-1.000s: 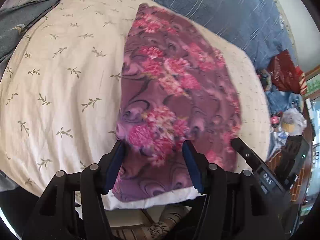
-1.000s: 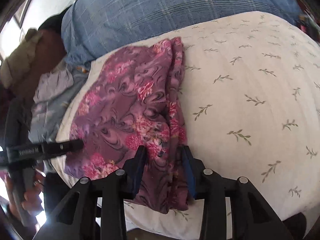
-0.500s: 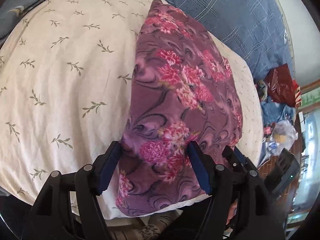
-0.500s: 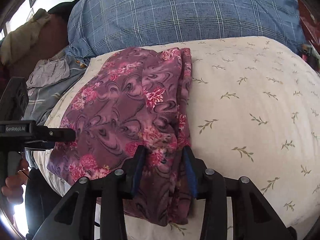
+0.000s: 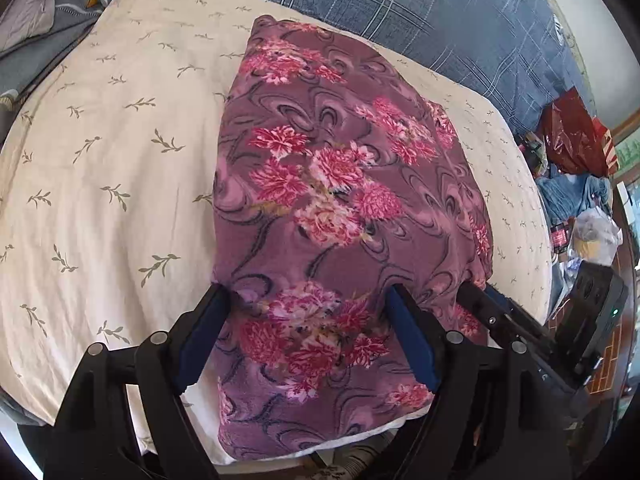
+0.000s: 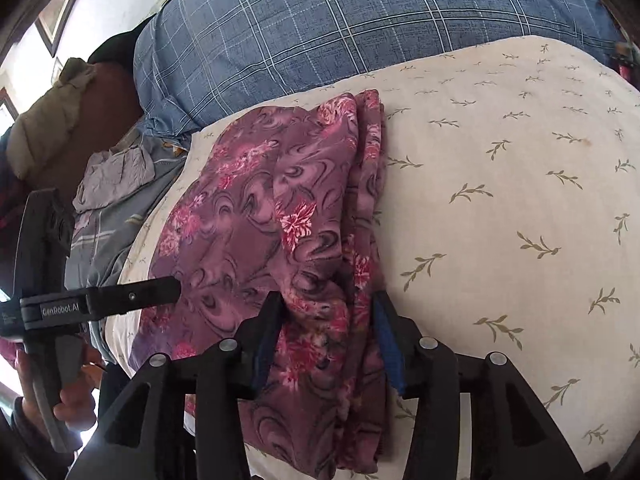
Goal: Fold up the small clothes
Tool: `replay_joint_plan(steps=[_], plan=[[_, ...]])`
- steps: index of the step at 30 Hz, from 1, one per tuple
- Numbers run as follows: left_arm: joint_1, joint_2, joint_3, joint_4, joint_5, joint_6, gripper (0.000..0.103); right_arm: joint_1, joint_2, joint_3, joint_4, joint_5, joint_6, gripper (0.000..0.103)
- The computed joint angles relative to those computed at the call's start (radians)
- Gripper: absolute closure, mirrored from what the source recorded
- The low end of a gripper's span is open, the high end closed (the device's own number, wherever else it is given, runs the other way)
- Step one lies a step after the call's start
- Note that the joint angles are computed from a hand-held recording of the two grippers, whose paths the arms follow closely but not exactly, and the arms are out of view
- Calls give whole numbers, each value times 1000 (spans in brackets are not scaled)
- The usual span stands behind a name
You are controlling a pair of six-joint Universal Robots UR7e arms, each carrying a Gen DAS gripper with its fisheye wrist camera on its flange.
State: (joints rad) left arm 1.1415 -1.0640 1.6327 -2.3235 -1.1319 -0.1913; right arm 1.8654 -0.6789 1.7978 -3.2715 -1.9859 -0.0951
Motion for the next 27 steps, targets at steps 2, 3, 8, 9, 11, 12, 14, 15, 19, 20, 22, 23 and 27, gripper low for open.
replay_joint_plan(steps=[2,3,8,9,11,12,14,15,19,20,22,23,27], plan=[[5,-10,-24,18,-44,-27,26,-7,-25,13,21,27,36,56],[6,-23,-23,-4,-70,-27,26,-11,-33,19,16,44,51,55],[-6,-23,-10,-89,-62,40,26,-22,-32,22,-75,124,63,54],[1,-7,-19,-77,-61,34,26,-20,-21,2,-51,105,68,54],[10,14,-17,-88,-31,38,26,-30,2,-19,-3,76,87,52],[5,18,-5,-116,-5,62,26,-37,4,-7,-40,100,90,50],[4,16,6,-130,2,94,26,-40,1,3,-58,110,106,49],[8,14,5,-130,-12,97,26,-39,0,3,-57,109,104,49],[63,-6,-25,-107,-168,52,26,-34,-11,-9,-5,95,124,49],[79,-10,-41,-86,-208,36,26,-31,-13,-21,26,86,135,49],[89,-11,-65,-58,-243,26,26,-26,-25,-40,94,72,167,48],[88,-14,-75,-58,-240,36,26,-24,-33,-49,115,65,186,48],[66,-2,-110,-82,-208,95,25,-20,-42,-69,61,65,212,45]])
